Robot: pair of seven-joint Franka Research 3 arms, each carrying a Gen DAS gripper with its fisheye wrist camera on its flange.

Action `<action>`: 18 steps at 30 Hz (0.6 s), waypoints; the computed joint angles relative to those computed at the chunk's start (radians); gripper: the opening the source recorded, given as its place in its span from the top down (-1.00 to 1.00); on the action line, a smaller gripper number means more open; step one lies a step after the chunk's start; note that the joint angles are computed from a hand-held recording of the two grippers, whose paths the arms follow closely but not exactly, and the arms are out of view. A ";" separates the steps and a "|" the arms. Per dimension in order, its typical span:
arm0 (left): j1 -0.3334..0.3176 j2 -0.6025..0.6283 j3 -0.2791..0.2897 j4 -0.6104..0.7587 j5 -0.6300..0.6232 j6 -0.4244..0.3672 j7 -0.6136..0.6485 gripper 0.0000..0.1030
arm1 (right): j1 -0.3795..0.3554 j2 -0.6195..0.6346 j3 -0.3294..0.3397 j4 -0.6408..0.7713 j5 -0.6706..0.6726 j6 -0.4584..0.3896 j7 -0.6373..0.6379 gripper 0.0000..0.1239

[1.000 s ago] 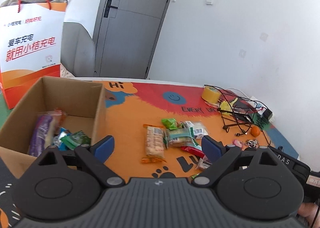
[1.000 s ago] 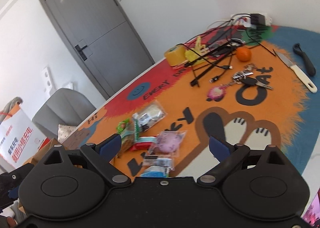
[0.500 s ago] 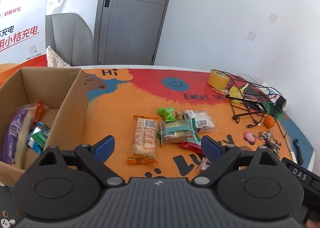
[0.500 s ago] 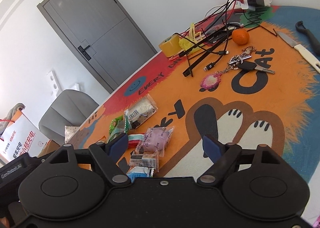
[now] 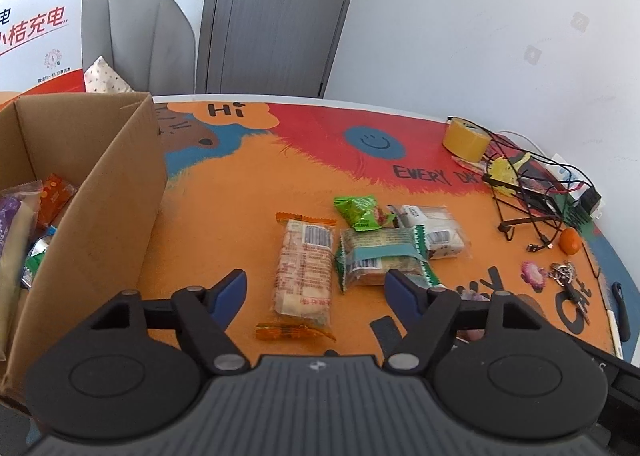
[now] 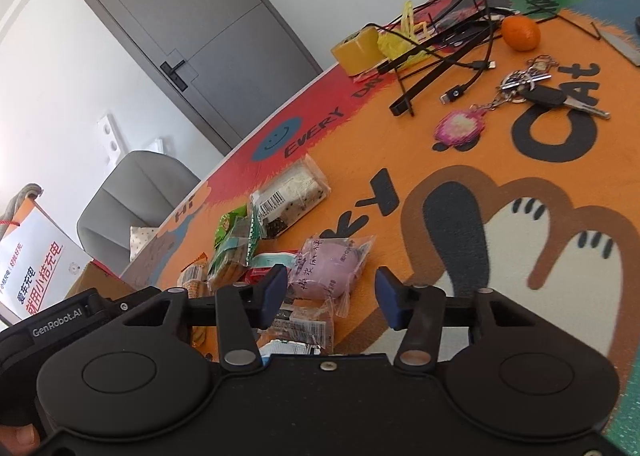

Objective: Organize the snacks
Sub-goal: 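Grasp the biscuit pack with the left gripper while the right grasps the pink snack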

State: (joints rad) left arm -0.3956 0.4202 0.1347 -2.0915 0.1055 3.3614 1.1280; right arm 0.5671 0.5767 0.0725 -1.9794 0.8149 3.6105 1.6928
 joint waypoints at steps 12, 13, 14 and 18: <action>0.186 0.106 -0.169 0.150 0.108 -0.126 -0.069 -0.25 | 0.046 0.068 -0.059 0.113 0.061 -0.035 -0.087 0.20; 0.160 0.113 -0.140 0.155 0.118 -0.116 -0.083 -0.25 | 0.070 0.072 -0.083 0.122 0.086 -0.042 -0.112 0.20; 0.135 0.118 -0.113 0.162 0.127 -0.116 -0.095 -0.24 | 0.098 0.078 -0.110 0.133 0.115 -0.052 -0.142 0.20; 0.031 0.126 -0.003 0.168 0.160 -0.115 -0.128 0.08 | 0.137 0.092 -0.142 0.162 0.189 -0.059 -0.209 0.22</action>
State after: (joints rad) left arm -0.3642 0.5464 0.1322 -1.9231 0.2650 3.2462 0.9996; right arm 0.7044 0.6686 -0.0697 -1.8173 1.0038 3.5511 1.4840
